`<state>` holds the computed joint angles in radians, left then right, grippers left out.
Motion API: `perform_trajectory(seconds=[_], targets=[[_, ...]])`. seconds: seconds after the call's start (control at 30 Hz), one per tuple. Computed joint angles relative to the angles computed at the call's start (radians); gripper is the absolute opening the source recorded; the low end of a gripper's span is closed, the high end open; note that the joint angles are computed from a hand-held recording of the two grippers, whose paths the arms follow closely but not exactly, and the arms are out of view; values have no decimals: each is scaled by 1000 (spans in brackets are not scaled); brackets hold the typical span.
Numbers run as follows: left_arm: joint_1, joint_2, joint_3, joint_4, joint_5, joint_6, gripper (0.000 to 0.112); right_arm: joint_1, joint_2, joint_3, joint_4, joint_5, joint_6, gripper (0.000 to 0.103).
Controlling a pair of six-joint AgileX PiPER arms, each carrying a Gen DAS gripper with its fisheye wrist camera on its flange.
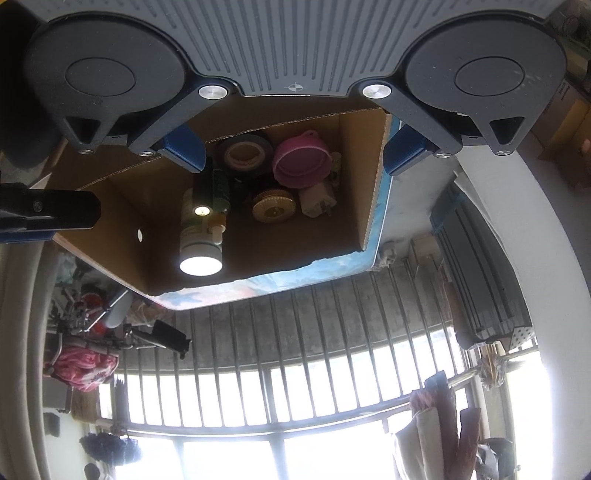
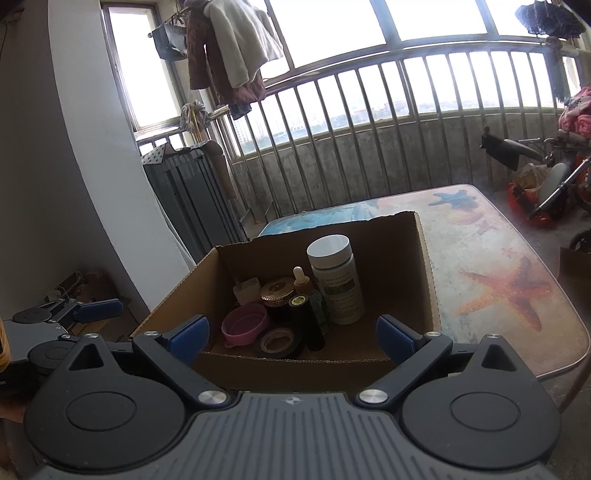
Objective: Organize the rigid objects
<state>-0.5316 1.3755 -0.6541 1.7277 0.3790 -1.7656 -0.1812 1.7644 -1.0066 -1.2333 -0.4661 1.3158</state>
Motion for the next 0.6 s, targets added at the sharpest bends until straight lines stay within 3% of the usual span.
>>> perform_trajectory(seconds=[0.6], targets=[[-13,-8,3,-21,12,21,103,-13,15,10,54,-27,-30,99]])
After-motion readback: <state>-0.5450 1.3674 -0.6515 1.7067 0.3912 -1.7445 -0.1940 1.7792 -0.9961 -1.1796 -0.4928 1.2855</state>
